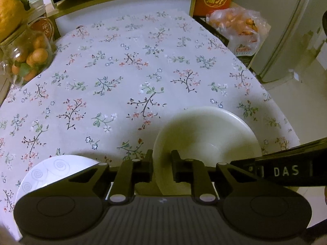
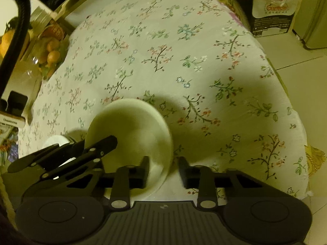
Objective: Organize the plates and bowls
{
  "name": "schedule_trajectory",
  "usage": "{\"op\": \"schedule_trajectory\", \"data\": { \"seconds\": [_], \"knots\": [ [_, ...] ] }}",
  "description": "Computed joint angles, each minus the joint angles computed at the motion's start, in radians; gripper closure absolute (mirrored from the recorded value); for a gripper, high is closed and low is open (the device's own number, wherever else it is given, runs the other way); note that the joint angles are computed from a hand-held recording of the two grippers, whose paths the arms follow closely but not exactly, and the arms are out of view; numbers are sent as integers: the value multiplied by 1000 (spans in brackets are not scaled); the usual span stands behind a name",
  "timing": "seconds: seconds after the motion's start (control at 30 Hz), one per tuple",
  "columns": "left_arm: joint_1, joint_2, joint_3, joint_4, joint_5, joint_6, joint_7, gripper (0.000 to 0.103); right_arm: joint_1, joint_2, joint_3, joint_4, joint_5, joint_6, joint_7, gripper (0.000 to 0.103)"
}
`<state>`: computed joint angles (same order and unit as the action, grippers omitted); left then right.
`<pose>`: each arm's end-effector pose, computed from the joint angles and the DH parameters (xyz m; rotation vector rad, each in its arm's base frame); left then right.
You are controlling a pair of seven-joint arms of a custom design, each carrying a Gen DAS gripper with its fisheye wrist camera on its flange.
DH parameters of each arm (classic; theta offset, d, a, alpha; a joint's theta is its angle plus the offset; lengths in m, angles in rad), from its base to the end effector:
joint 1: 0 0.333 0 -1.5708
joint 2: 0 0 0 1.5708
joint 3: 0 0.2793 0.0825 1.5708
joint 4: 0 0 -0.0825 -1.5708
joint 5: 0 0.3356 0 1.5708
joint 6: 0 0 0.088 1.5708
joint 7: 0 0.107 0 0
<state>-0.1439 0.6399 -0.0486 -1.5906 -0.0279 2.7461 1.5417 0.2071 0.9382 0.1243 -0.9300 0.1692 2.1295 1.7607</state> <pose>0.6668 -0.1226 0.3179 -1.8467 2.0895 -0.6131 0.7012 0.2098 0.3355 -1.9752 1.9623 0.1128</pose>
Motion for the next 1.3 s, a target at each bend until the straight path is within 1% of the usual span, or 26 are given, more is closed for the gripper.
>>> {"op": "schedule_trajectory", "data": {
  "seconds": [0.03,0.1,0.2,0.3,0.4,0.5,0.57,0.67,0.73,0.87,1.0,1.07,1.13,1.2,1.23,1.3],
  "knots": [
    [5,-4,-5,-5,-6,7,1,89,10,-3,-11,-4,-15,6,7,91],
    [10,-16,-13,-20,-14,27,8,90,18,-26,-21,-45,-31,46,16,92],
    [3,-33,-11,-40,-17,51,6,91,5,-66,-16,-113,-28,103,22,93],
    [-16,-50,7,-57,-6,72,-17,91,-2,-102,-13,-171,-33,162,19,94],
    [-37,-85,34,-103,15,117,-52,91,1,-140,-13,-229,-47,235,14,94],
    [-59,-123,71,-150,42,156,-101,91,-4,-169,0,-273,-44,302,3,94],
    [-70,-149,94,-180,59,172,-140,91,-6,-175,14,-281,-38,324,-8,94],
    [-55,-185,96,-221,60,192,-173,91,1,-179,27,-278,-35,348,-28,94],
    [-60,-210,114,-249,74,203,-208,91,6,-179,34,-272,-32,359,-39,94],
    [-60,-245,139,-293,104,213,-273,91,22,-169,48,-245,-25,360,-62,94],
    [-3,-281,105,-344,74,209,-286,91,50,-147,51,-197,-32,329,-80,94],
    [14,-301,100,-374,64,211,-298,91,67,-126,50,-156,-38,299,-89,94],
    [17,-321,109,-404,73,213,-322,91,81,-114,51,-131,-41,278,-102,94],
    [24,-344,112,-438,82,212,-343,91,97,-82,51,-74,-44,236,-112,93],
    [32,-350,109,-450,80,208,-350,91,105,-62,52,-40,-43,208,-116,93],
    [63,-361,83,-468,51,198,-341,91,121,-29,48,20,-42,157,-118,92]
  ]
}}
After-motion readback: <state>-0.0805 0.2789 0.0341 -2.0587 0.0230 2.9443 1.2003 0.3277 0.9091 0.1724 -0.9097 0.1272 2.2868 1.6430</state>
